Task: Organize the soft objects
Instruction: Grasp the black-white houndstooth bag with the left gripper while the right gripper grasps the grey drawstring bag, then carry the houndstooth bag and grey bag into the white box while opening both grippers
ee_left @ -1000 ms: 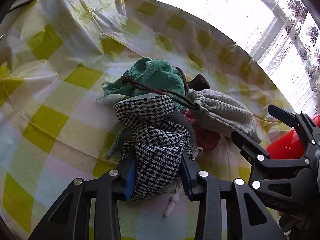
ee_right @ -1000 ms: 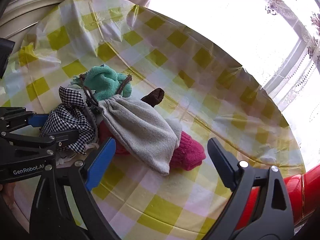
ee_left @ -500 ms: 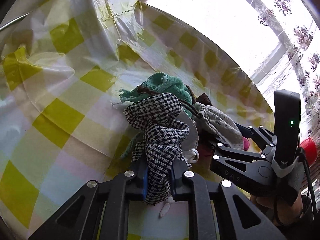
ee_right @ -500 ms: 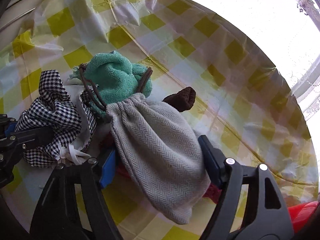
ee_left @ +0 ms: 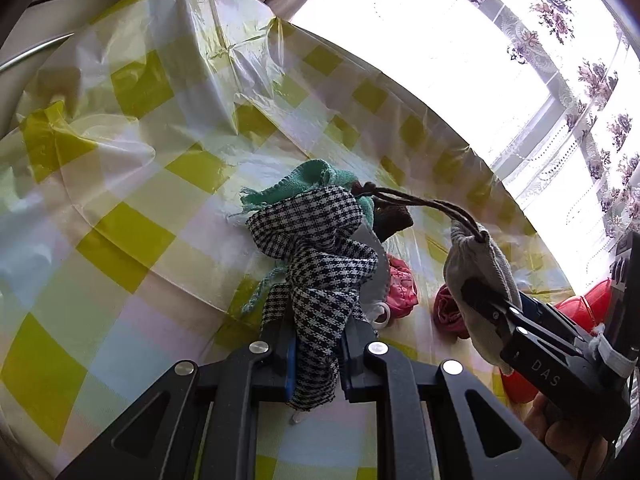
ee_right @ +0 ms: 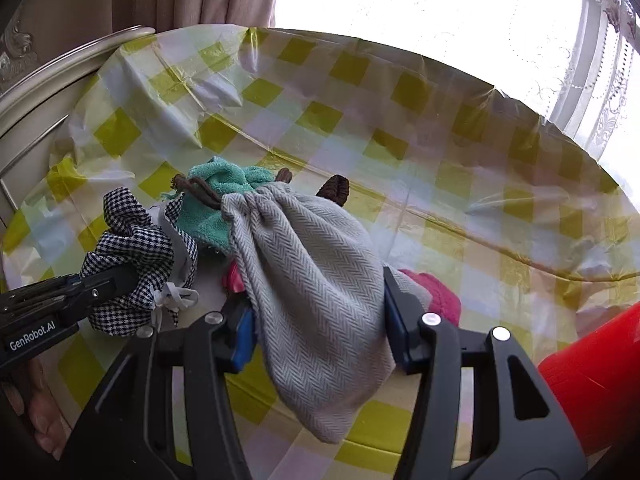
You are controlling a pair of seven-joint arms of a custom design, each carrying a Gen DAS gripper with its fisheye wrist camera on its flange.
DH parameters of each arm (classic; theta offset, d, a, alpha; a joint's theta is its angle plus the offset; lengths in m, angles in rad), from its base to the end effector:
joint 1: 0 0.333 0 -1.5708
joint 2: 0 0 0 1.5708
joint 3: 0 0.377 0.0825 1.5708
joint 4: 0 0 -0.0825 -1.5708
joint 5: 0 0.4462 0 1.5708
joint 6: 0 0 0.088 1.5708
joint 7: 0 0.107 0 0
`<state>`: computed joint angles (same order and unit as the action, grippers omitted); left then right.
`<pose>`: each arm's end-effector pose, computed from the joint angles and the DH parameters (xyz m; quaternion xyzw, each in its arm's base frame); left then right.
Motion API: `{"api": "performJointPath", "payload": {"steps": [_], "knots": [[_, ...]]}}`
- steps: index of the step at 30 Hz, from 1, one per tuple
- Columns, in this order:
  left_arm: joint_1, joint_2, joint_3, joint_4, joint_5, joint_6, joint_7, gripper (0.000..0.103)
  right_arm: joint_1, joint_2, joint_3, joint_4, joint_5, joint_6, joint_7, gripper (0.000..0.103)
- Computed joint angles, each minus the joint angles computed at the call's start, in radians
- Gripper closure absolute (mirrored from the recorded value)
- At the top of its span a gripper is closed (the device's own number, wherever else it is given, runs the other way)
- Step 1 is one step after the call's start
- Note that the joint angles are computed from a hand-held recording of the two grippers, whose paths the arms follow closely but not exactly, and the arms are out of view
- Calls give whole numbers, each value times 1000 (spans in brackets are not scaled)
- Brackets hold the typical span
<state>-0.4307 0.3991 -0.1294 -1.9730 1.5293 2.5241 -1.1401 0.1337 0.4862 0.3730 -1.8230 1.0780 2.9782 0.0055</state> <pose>0.5809 -0.3703 0.2889 -0.8529 0.2949 -0.3639 0.2304 0.6941 0.2784 0.3428 -0.8690 0.2796 -0.1723 0.3702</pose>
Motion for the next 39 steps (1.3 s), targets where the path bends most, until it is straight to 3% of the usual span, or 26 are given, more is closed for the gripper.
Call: {"api": "performJointPath", "payload": {"steps": [4, 14, 25, 39], "knots": [[-10, -8, -6, -1, 5, -13, -3, 86, -40, -53, 9, -55, 109, -35, -4, 48], [-40, -22, -27, 14, 4, -30, 31, 86, 1, -165, -136, -189, 213, -129, 61, 48], [-97, 10, -41, 94, 13, -7, 107, 86, -3, -261, -243, -314, 288, -179, 54, 48], [-190, 124, -24, 295, 12, 124, 221, 86, -56, -382, -358, -428, 330, -252, 9, 48]]}}
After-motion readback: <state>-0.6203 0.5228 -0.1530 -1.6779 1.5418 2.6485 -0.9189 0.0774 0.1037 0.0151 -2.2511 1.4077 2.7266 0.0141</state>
